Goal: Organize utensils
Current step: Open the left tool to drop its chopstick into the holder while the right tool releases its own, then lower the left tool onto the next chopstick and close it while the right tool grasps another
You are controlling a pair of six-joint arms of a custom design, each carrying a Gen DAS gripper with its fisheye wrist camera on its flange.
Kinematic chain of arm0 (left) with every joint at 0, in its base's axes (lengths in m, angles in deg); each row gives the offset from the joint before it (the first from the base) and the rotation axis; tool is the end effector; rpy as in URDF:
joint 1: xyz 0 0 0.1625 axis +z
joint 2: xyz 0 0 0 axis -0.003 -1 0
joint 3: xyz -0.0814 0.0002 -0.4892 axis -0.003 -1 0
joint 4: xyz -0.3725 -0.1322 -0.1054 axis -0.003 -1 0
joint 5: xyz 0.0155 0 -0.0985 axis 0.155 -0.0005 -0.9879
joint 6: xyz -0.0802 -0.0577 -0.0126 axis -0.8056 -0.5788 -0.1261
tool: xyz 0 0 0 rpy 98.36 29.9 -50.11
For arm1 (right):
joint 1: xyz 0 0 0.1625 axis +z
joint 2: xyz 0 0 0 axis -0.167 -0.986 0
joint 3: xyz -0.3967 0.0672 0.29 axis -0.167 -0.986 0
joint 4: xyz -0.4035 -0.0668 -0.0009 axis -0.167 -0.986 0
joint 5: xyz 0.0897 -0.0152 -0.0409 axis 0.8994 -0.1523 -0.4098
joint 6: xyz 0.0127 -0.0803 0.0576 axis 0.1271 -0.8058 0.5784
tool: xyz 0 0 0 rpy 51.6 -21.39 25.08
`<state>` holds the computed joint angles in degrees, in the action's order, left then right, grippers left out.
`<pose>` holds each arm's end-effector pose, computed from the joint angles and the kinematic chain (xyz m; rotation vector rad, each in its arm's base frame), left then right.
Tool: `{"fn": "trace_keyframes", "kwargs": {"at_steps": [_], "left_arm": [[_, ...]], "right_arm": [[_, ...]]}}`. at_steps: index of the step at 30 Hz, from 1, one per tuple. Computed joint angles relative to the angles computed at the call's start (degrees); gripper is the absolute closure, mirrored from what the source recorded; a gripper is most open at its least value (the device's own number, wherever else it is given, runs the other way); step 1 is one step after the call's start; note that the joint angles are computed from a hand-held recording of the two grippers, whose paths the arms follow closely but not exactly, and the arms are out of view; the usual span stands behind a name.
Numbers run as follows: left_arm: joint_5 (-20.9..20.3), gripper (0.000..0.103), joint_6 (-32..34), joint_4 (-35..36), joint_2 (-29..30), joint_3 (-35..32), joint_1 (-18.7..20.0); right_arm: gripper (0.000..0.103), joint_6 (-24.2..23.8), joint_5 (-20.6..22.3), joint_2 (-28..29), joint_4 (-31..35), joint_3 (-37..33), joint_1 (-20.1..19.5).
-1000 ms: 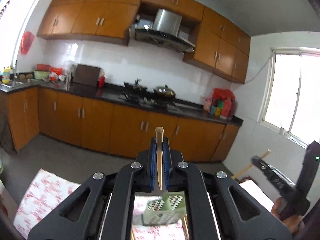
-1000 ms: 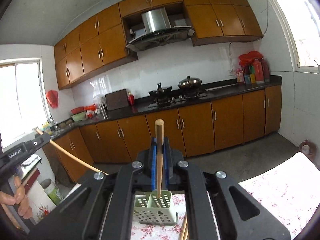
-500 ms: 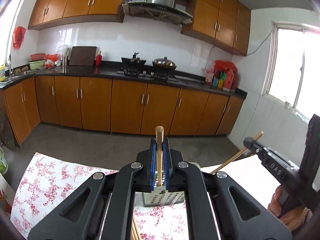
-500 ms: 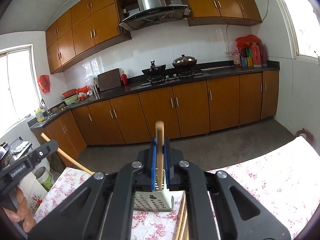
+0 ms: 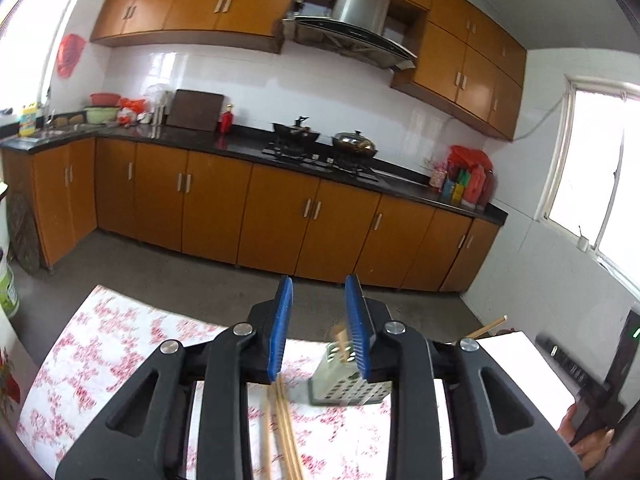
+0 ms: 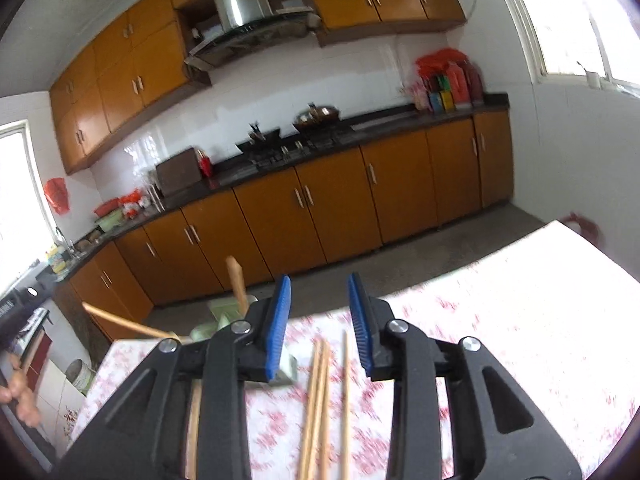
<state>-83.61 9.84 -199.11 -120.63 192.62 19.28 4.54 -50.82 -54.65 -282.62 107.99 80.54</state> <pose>-0.4052 -0.3735 0.0996 0.5924 2.3269 -1.4377 0.0112 -0.3745 0.4151 0.1823 -2.1818 1.4924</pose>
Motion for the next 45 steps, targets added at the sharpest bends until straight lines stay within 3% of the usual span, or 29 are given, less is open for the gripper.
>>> {"fn": "trace_keyframes", "kwargs": {"at_steps": [5, 9, 13, 15, 17, 18, 24, 32, 35, 39, 45], "left_arm": [[2.4, 0.074, -10.6, 6.8, -1.7, 6.1, 0.0], [0.0, 0.074, -18.5, 14.5, -1.4, 9.5, 1.7], [-4.7, 0.074, -22.0, 16.1, 0.7, 11.9, 4.0], [-7.3, 0.074, -22.5, 14.7, 1.8, 12.8, 4.6], [-9.3, 0.074, -22.1, 13.2, 3.4, 13.4, 5.1], [-10.5, 0.074, -21.6, 12.2, 4.1, 13.6, 5.4], [-15.4, 0.074, -20.1, 8.4, 7.8, 14.0, 5.6], [-18.8, 0.074, -18.4, 10.6, 10.1, 11.3, 5.7], [-18.5, 0.077, -19.7, 14.6, 10.7, 9.9, 5.9], [-15.6, 0.095, -22.4, 18.5, 10.8, 8.8, 6.0], [-11.7, 0.095, -25.4, 21.9, 7.9, 8.8, 9.3]], "right_arm": [[0.072, -2.8, -3.0, 4.5, 3.8, 1.8, -6.4], [0.074, -5.0, -6.1, 10.9, 5.5, 2.5, -8.4], [0.074, -6.7, -10.7, 18.0, 1.5, 2.1, -7.4], [0.075, -9.4, -12.0, 21.2, -4.9, 3.0, -7.0], [0.094, -11.7, -15.0, 24.4, -10.3, 3.1, -5.9], [0.095, -11.9, -15.5, 24.9, -11.5, 3.0, -5.8], [0.095, -4.4, -15.3, 21.5, -10.1, 0.9, -9.5], [0.095, -6.1, -15.0, 22.3, -12.1, 1.9, -9.6], [0.095, -6.3, -14.6, 21.2, -11.5, 2.6, -9.8], [0.095, -6.7, -14.6, 21.1, -11.4, 2.7, -9.7], [0.095, -8.8, -12.1, 21.3, -12.6, 4.1, -10.6]]}}
